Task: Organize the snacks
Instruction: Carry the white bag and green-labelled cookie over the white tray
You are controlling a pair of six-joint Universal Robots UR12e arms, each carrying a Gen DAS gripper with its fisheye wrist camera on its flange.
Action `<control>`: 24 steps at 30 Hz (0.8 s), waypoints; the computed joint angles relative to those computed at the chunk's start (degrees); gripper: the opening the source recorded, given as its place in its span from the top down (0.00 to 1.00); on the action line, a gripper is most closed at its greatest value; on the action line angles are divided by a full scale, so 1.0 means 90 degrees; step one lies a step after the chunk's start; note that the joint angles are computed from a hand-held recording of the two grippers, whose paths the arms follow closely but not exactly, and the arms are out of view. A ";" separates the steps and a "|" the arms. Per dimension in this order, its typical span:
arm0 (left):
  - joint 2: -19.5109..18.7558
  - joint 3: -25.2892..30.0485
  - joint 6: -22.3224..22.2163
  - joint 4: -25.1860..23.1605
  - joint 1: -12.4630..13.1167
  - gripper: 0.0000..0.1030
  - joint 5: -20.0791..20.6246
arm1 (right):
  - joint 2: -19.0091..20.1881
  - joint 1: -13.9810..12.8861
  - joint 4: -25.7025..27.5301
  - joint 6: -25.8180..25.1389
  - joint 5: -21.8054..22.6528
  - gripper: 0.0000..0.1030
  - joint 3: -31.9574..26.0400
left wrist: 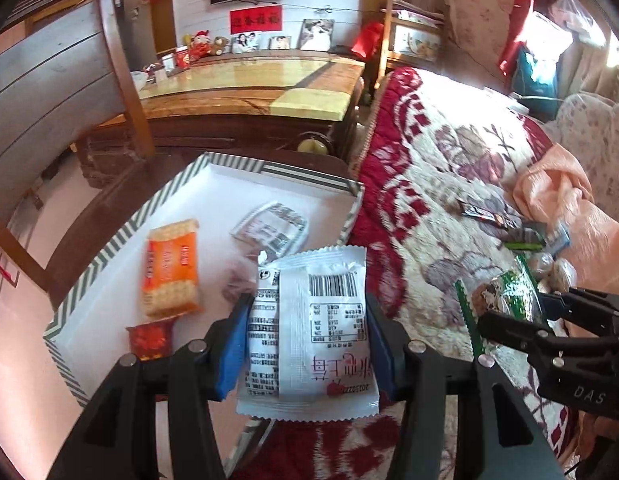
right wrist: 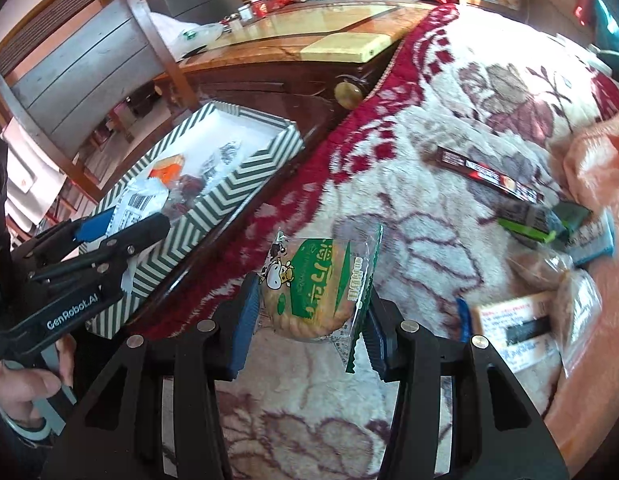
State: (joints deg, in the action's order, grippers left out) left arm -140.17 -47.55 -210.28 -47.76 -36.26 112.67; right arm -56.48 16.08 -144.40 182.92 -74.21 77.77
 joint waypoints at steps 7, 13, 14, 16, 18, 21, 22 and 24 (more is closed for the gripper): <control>0.0187 -0.0294 -0.0196 0.0087 0.0092 0.46 0.0159 | 0.0137 0.0124 0.0199 -0.0210 0.0061 0.55 -0.0300; 0.0333 -0.0540 -0.0402 0.0110 0.0181 0.46 0.0259 | 0.0254 0.0232 0.0382 -0.0394 0.0103 0.55 -0.0564; 0.0357 -0.0581 -0.0431 0.0115 0.0194 0.46 0.0275 | 0.0275 0.0246 0.0419 -0.0421 0.0111 0.55 -0.0607; 0.0394 -0.0648 -0.0486 0.0123 0.0221 0.46 0.0288 | 0.0312 0.0275 0.0472 -0.0469 0.0124 0.55 -0.0685; 0.0435 -0.0720 -0.0536 0.0130 0.0242 0.46 0.0307 | 0.0355 0.0304 0.0526 -0.0513 0.0149 0.55 -0.0765; 0.0478 -0.0806 -0.0610 0.0145 0.0273 0.46 0.0314 | 0.0411 0.0345 0.0591 -0.0586 0.0196 0.55 -0.0875; 0.0492 -0.0830 -0.0637 0.0148 0.0284 0.46 0.0319 | 0.0423 0.0359 0.0614 -0.0613 0.0197 0.55 -0.0904; 0.0521 -0.0884 -0.0700 0.0149 0.0300 0.46 0.0329 | 0.0451 0.0386 0.0654 -0.0657 0.0200 0.55 -0.0969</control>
